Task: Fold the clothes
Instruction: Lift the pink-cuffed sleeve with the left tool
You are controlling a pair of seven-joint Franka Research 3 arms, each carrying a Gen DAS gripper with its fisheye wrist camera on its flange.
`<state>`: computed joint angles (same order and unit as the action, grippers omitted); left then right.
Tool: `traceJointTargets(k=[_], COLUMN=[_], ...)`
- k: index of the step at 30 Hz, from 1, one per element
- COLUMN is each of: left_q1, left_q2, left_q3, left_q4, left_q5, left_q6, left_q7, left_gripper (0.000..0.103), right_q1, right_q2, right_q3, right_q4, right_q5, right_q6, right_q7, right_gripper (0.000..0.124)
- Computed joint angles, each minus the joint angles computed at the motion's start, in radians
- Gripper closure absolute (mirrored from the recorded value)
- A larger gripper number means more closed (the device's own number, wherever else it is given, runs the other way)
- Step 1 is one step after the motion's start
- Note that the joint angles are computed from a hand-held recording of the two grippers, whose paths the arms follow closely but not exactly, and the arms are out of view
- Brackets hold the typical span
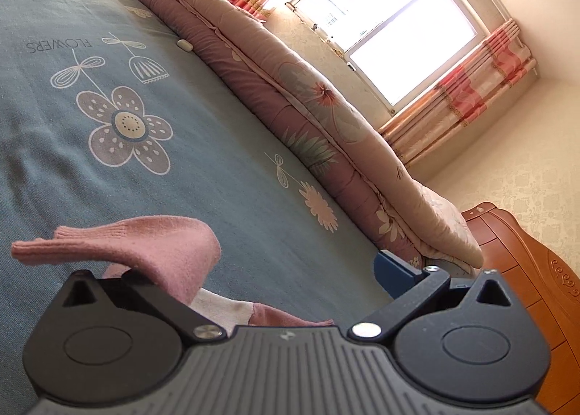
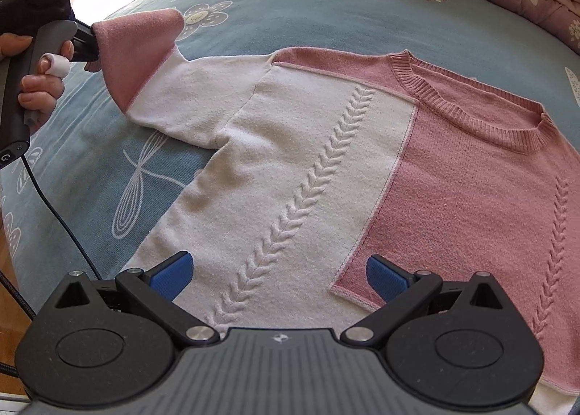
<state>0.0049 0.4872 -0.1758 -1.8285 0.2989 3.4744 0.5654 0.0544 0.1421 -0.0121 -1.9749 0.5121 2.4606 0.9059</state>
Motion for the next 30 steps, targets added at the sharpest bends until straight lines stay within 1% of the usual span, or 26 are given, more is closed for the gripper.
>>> traceJointTargets(k=[3,6,9,12,13,18,20,23,26,28,30], left_q1=[-0.082,-0.196,-0.229,-0.238,-0.233,-0.259,-0.297,-0.332,-0.322,-0.314,-0.317], left_q2=[0.0,-0.002,0.006,0.012,0.014,0.019,0.021,0.028,0.04,0.048,0.053], left_q3=[0.064,0.16,0.172,0.156,0.142,0.143,0.179,0.205,0.175,0.157,0.153], left_q4=[0.02,0.045,0.075,0.104,0.114,0.15,0.166,0.198,0.238,0.255,0.269], left_q5=[-0.052,-0.116,-0.116,-0.094,-0.086,-0.052,-0.035,0.002,0.036,0.052,0.065], left_q6=[-0.024,-0.073,-0.115,-0.168,-0.191,-0.258,-0.287,-0.343,-0.404,-0.411,-0.418], left_q7=[0.03,0.083,0.124,0.156,0.164,0.172,0.156,0.133,0.133,0.13,0.119], left_gripper=[0.001,0.001,0.001,0.001,0.001,0.001,0.001,0.001,0.001,0.001,0.001], right_q1=[-0.003,-0.018,-0.033,-0.047,-0.051,-0.07,-0.077,-0.086,-0.094,-0.1,-0.106], right_q2=[0.008,0.009,0.001,-0.01,-0.014,-0.019,-0.017,-0.02,-0.022,-0.02,-0.022], right_q3=[-0.017,-0.025,-0.029,-0.034,-0.036,-0.052,-0.058,-0.064,-0.068,-0.069,-0.071], right_q4=[0.018,0.024,0.019,0.007,0.003,0.009,0.019,0.022,0.025,0.034,0.037], right_q5=[-0.068,-0.081,-0.078,-0.072,-0.069,-0.098,-0.116,-0.13,-0.142,-0.148,-0.145], right_q6=[-0.033,-0.058,-0.066,-0.072,-0.076,-0.129,-0.151,-0.148,-0.147,-0.161,-0.173], right_q7=[0.053,0.053,0.032,0.005,-0.005,-0.012,0.002,0.009,0.007,0.001,-0.01], right_gripper=[0.021,0.021,0.021,0.021,0.021,0.021,0.021,0.021,0.021,0.021,0.021])
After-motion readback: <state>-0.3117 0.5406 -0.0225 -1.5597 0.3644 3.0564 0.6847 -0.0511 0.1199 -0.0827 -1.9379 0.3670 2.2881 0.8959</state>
